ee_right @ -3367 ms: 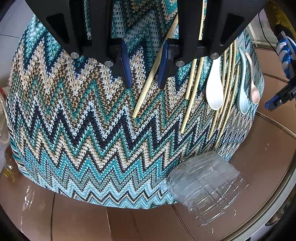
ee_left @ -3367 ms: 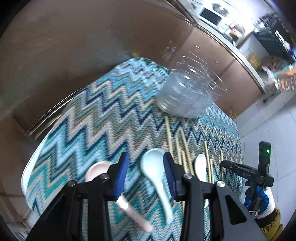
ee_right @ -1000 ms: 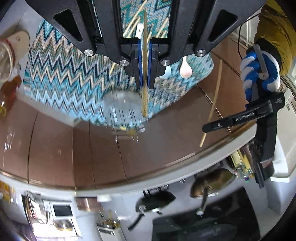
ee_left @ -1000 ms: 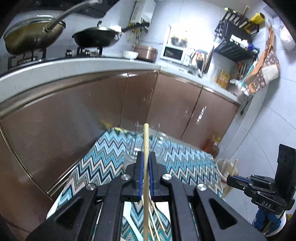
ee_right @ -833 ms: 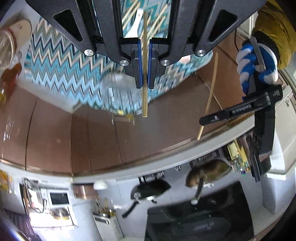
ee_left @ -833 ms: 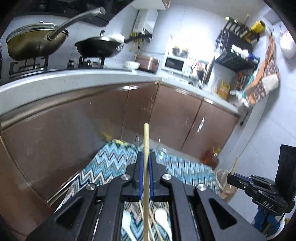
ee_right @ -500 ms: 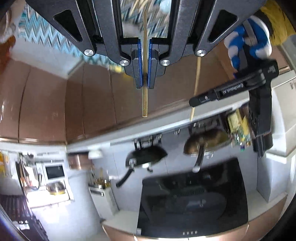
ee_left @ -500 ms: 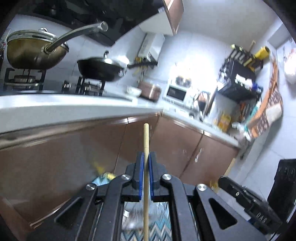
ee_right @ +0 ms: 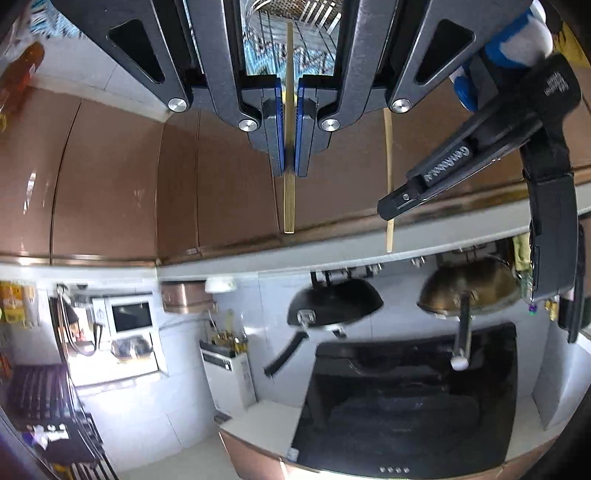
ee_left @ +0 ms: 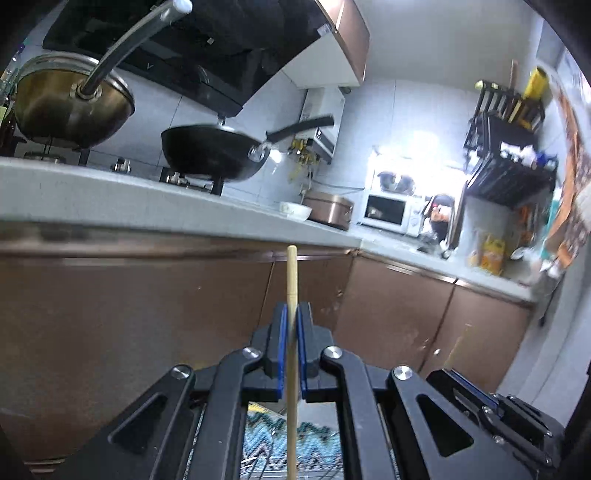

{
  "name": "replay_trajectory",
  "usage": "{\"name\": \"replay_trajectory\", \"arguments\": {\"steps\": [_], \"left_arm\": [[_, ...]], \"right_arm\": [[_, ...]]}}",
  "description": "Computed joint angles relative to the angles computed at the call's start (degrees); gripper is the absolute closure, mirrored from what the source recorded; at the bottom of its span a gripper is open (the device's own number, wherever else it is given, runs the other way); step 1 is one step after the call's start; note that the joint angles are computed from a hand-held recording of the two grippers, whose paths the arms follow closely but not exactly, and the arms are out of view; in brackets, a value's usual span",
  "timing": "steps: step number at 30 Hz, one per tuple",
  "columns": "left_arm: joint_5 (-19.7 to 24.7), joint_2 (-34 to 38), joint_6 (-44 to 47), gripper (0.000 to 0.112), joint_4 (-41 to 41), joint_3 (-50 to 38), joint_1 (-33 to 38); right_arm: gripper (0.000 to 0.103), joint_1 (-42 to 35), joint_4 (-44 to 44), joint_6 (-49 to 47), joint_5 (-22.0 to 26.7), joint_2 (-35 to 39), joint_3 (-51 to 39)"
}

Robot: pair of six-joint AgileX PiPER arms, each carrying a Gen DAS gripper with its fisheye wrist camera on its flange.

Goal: Organize utensils
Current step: 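Lift the right tool's chopstick into the clear holder while the left tool drops its chopstick in, then open and raise both tools away from the clear holder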

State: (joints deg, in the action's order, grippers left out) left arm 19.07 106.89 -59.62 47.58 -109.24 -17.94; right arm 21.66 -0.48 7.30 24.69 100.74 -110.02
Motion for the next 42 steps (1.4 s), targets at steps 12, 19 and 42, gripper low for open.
{"name": "replay_trajectory", "arguments": {"steps": [12,19,42], "left_arm": [[-0.10,-5.85,-14.05,0.083,13.15,13.86,-1.67],[5.43,-20.06,9.76,0.070,-6.75,19.30,-1.56],[41.72,-50.10,29.55,0.069,-16.16,16.42,-14.98]], "right_arm": [[0.080,1.07,-7.28,6.82,-3.34,-4.25,14.77],[0.075,2.75,-11.18,10.00,1.75,-12.63,15.90],[0.075,43.82,-51.04,37.18,41.27,-36.40,11.43]]}}
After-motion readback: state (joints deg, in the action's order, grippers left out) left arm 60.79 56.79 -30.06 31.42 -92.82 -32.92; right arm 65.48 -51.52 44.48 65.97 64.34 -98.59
